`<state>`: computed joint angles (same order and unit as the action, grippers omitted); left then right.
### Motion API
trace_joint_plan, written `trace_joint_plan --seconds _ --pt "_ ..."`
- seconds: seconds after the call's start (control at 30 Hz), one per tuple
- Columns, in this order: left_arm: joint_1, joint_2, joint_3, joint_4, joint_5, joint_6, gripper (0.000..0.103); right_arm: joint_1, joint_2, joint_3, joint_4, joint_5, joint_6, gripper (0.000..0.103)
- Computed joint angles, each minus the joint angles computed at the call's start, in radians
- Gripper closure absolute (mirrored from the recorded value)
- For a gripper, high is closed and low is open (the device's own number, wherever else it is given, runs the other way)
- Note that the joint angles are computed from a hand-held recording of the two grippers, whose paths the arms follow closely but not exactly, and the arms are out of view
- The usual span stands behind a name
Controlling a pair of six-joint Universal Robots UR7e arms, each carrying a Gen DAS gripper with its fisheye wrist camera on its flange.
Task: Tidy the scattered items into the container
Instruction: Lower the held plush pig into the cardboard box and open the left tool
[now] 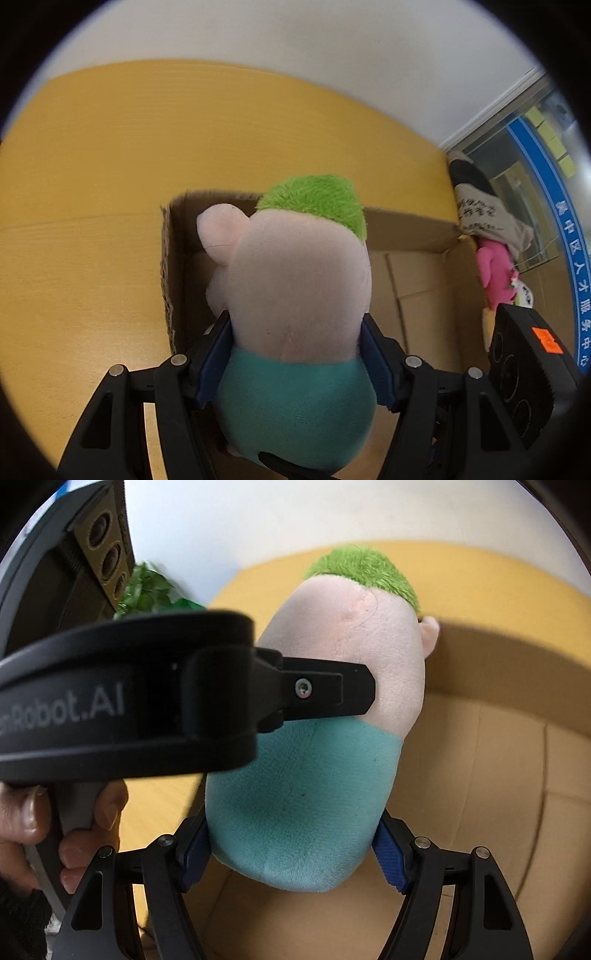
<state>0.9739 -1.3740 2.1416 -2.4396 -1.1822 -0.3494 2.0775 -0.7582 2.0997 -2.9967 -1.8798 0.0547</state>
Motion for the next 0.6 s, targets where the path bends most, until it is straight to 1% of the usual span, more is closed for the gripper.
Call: trace_joint_plan --seconds 0.07,0.1,0.17,0.23,0.27,0.33,0.37,0.4,0.47,0.53,0.6 --pt "0.005 0.000 0.016 -0.043 -0.001 0.003 0.036 -0.007 0.006 0.006 -0.019 0.000 -0.003 0.024" --pt "0.006 0.000 0.015 -0.042 -0.001 -0.005 0.034 -0.007 0.007 0.006 -0.022 0.001 -0.002 0.024" --pt "0.006 -0.003 0.008 -0.018 -0.001 -0.018 0.033 -0.005 0.006 0.002 -0.010 -0.001 0.012 0.024" --pt "-0.002 -0.014 -0.006 0.035 0.005 -0.044 0.032 0.001 0.006 -0.006 0.015 -0.011 0.020 0.023" --pt "-0.006 -0.028 -0.008 0.048 0.003 -0.058 0.034 0.007 0.006 -0.010 0.026 -0.019 0.018 0.022" --pt "-0.019 -0.064 -0.002 0.068 0.035 -0.084 0.034 0.008 0.005 -0.017 0.043 -0.022 0.022 0.017" --pt "-0.026 -0.086 0.003 0.075 0.051 -0.099 0.034 0.008 0.004 -0.022 0.058 -0.023 0.023 0.012" --pt "-0.037 -0.116 0.012 0.079 0.062 -0.115 0.035 0.008 0.002 -0.025 0.069 -0.021 0.019 0.010" --pt "-0.061 -0.184 0.038 0.079 0.073 -0.134 0.035 0.016 -0.008 -0.026 0.083 -0.031 0.003 0.010" --pt "-0.107 -0.262 0.066 0.115 0.099 -0.166 0.034 0.029 -0.035 -0.013 0.097 -0.039 -0.002 0.010" --pt "-0.155 -0.335 0.095 0.169 0.117 -0.198 0.034 0.027 -0.091 0.034 0.078 -0.018 -0.026 0.010"
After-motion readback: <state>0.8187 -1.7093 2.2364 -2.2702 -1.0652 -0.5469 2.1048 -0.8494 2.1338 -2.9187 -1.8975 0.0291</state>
